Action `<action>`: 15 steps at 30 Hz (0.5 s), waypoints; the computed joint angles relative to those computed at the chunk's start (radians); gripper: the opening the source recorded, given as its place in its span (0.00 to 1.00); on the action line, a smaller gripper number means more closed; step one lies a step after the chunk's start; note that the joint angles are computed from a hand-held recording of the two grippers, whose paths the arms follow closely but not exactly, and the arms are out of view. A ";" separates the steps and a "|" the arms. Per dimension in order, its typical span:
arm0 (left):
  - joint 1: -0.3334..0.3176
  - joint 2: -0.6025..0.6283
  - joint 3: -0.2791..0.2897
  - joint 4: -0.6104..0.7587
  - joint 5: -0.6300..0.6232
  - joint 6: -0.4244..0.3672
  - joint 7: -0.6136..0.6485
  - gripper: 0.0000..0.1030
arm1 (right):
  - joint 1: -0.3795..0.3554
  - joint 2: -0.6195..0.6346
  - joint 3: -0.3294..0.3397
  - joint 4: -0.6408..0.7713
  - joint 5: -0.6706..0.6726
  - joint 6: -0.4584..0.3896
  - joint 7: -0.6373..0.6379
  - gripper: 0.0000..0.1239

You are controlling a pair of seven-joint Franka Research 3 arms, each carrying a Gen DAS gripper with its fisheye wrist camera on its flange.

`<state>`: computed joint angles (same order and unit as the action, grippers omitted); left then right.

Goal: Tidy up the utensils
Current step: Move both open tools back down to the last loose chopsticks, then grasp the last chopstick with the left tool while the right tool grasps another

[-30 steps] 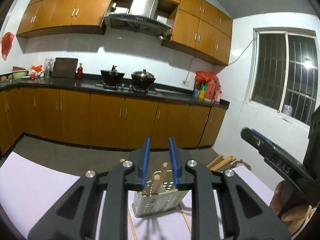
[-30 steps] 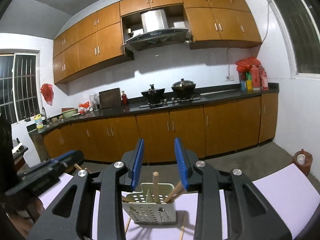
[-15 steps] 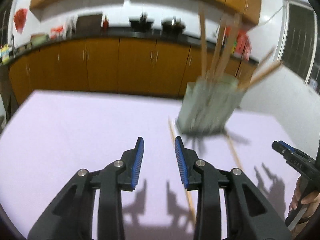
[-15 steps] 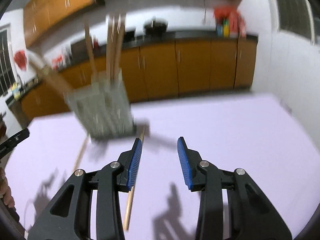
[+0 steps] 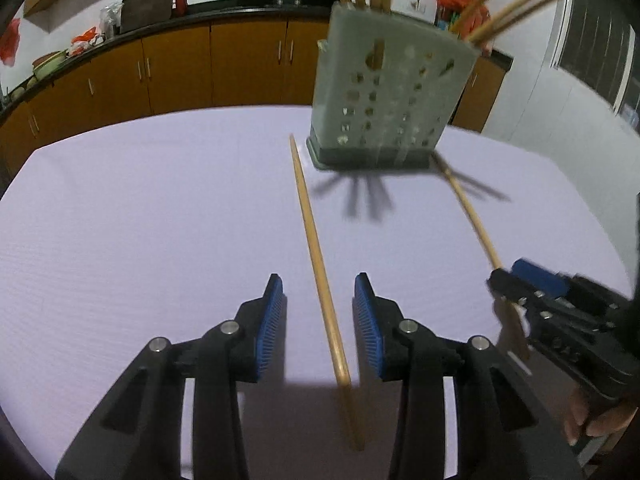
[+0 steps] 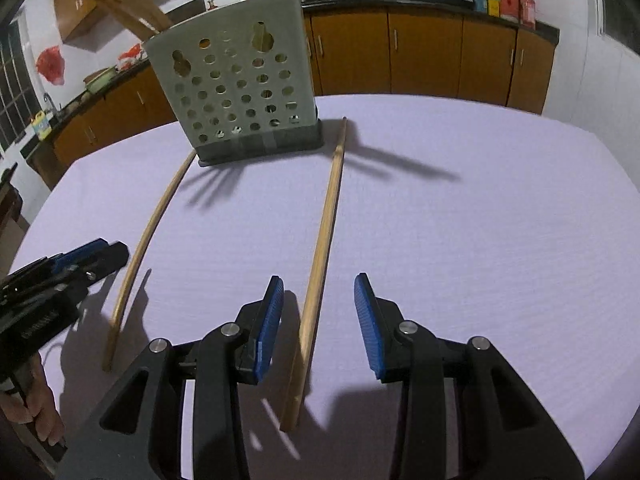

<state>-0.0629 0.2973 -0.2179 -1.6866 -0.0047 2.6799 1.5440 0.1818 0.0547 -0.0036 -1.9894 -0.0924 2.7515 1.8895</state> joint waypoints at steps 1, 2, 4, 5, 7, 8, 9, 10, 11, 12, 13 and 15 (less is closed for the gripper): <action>-0.007 0.007 0.007 0.009 0.014 -0.010 -0.013 0.31 | -0.001 0.002 -0.002 0.004 -0.007 -0.001 0.000 0.30; -0.015 0.014 0.015 0.018 0.033 -0.020 -0.028 0.23 | 0.001 -0.002 -0.004 -0.001 -0.027 0.000 0.013 0.28; -0.034 0.011 0.036 0.009 0.092 -0.004 -0.066 0.14 | 0.001 0.000 -0.005 0.002 -0.041 -0.004 0.025 0.19; -0.033 0.011 0.038 0.011 0.103 -0.007 -0.074 0.08 | 0.003 0.013 -0.005 0.017 -0.050 -0.009 0.036 0.10; -0.018 0.014 0.030 0.018 0.091 -0.014 -0.068 0.08 | 0.001 0.014 -0.007 0.019 -0.048 -0.011 0.027 0.07; -0.020 0.020 0.037 0.025 0.103 -0.017 -0.080 0.08 | 0.001 0.015 -0.009 0.021 -0.055 -0.012 0.029 0.07; -0.022 0.021 0.051 0.029 0.122 -0.019 -0.101 0.08 | 0.002 0.014 -0.012 0.020 -0.070 -0.013 0.039 0.07; -0.018 0.026 0.055 0.035 0.129 -0.021 -0.110 0.08 | 0.001 0.014 -0.017 0.021 -0.086 -0.016 0.052 0.07; -0.014 0.029 0.062 0.041 0.138 -0.026 -0.126 0.08 | -0.002 0.015 -0.021 0.023 -0.097 -0.018 0.066 0.07; -0.010 0.033 0.064 0.048 0.142 -0.030 -0.134 0.08 | -0.004 0.017 -0.027 0.027 -0.116 -0.023 0.088 0.07; -0.002 0.036 0.067 0.055 0.142 -0.036 -0.141 0.08 | -0.006 0.017 -0.030 0.027 -0.130 -0.025 0.102 0.07; 0.010 0.042 0.067 0.065 0.143 -0.041 -0.148 0.08 | -0.012 0.024 -0.036 0.036 -0.156 -0.029 0.126 0.07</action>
